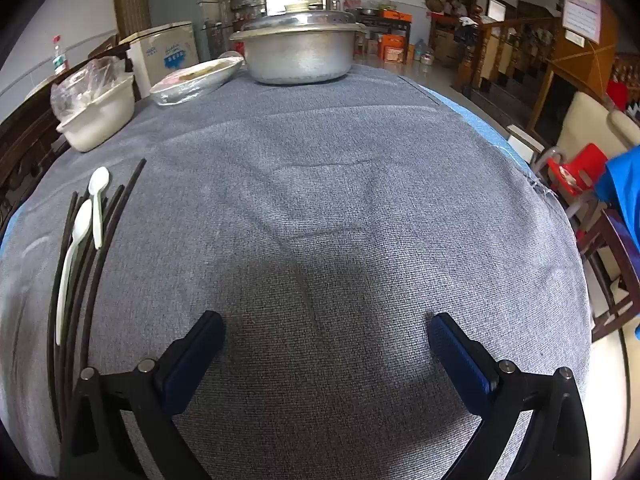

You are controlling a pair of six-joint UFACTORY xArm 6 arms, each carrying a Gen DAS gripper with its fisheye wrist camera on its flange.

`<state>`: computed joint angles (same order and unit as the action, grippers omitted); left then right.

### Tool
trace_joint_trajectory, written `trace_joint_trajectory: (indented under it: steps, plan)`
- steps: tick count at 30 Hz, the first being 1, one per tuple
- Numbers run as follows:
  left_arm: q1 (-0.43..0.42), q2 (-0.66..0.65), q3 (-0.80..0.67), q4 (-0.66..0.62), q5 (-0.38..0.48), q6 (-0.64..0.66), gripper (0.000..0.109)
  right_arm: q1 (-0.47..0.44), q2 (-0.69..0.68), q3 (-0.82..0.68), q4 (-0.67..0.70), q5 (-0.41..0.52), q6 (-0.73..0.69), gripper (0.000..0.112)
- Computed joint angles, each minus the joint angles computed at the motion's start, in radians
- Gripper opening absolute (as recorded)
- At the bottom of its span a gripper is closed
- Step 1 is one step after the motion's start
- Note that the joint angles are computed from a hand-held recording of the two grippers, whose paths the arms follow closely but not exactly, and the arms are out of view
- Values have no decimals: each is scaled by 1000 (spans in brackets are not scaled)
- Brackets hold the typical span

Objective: Organize utensils

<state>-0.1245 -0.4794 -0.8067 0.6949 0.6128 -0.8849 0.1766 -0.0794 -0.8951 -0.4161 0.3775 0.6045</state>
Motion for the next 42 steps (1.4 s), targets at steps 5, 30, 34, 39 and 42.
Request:
trace_joint_trajectory:
  steps: [5, 30, 34, 39, 42]
  plan:
    - [-33, -116, 90, 29, -31, -35, 102, 16, -18, -13, 83, 87, -66, 103]
    - [-345, -556, 192, 18, 357, 60, 102, 382, -914, 331, -48, 224, 150, 103]
    - [-412, -603, 195, 60, 422, 21, 102, 408, -932, 348, -130, 289, 235, 103]
    - [-483, -644, 202, 99, 490, -12, 103, 440, -982, 350, -103, 381, 210, 103]
    - [-515, -663, 208, 104, 522, -20, 103, 482, -989, 344, -138, 436, 243, 103]
